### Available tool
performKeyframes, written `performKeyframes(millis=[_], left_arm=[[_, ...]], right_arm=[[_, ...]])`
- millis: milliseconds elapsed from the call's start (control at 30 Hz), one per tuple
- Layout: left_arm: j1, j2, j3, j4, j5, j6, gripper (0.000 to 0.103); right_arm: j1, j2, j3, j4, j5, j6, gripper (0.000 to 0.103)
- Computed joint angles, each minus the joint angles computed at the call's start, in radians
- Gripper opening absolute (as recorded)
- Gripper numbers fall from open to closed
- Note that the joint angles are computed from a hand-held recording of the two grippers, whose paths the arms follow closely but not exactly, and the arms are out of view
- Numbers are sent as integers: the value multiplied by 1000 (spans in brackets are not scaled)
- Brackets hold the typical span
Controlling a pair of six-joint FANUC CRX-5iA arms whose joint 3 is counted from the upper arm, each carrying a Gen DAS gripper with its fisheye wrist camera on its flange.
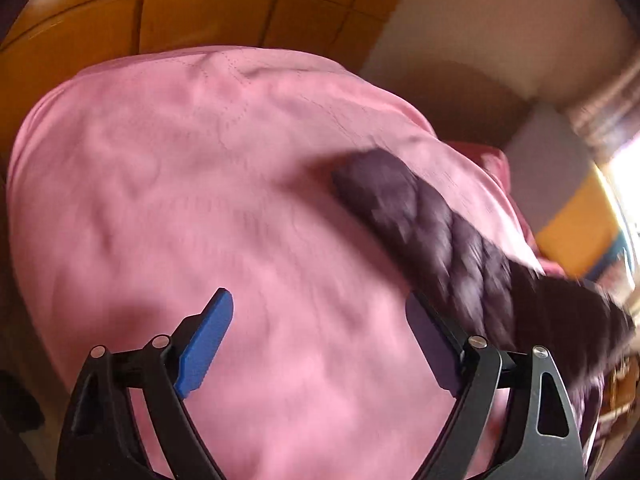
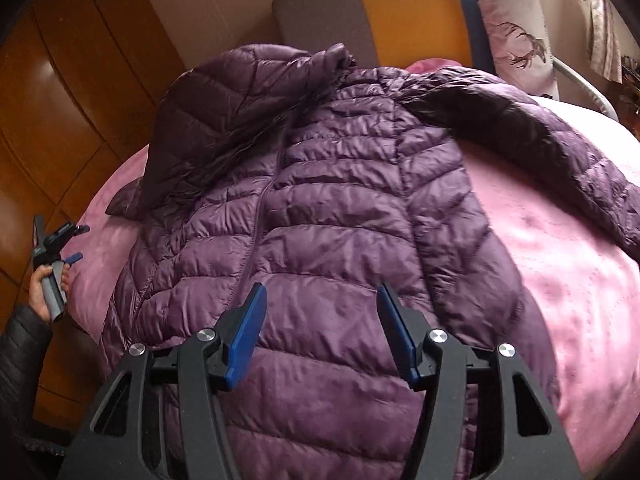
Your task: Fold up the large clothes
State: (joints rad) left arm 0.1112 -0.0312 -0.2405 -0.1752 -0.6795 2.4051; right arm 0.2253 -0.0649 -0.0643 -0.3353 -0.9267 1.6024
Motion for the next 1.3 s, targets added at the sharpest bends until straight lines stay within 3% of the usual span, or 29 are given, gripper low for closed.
performKeyframes(millis=[67,267,367,433,467,500,700,800,867,967,1033,1067,1133,1233,1300], left_arm=[[33,50,40,32,13,-39,87],[34,245,246,11,-52,-112,88],[40,318,300,53,-66,-166,86],[45,331,290,105,-38,-240,33],[36,335,303,80,-53,-238,24],[26,325,308,28,-60,-209,9],[80,182,209,-151,-119,90,6],[131,91,130,-176,-160,160,6],[161,51,84,-153,-175,148,6],[177,23,50,-113,-207,139,20],[149,-7,47,-140,-231,185,70],[125,-30,40,-170,-226,231,79],[51,-52,66,-258,-270,325,83],[-65,-53,119,-338,-323,371,83],[-154,-62,138,-368,-296,345,83]], right_arm=[[32,33,20,16,-4,-17,57],[80,105,63,59,-2,-79,57],[95,130,78,83,-2,-105,58],[97,145,89,90,-6,-118,58],[95,152,94,89,-9,-122,58],[94,158,99,87,-7,-127,58],[82,178,109,81,12,-128,58],[67,173,101,69,23,-126,58],[56,160,86,77,34,-127,58],[28,125,52,112,60,-142,58],[-1,99,22,159,80,-165,60],[-12,89,5,198,91,-186,64],[-41,71,-29,272,98,-227,69],[-122,93,1,205,12,-134,72],[-187,114,35,96,-64,-40,72]])
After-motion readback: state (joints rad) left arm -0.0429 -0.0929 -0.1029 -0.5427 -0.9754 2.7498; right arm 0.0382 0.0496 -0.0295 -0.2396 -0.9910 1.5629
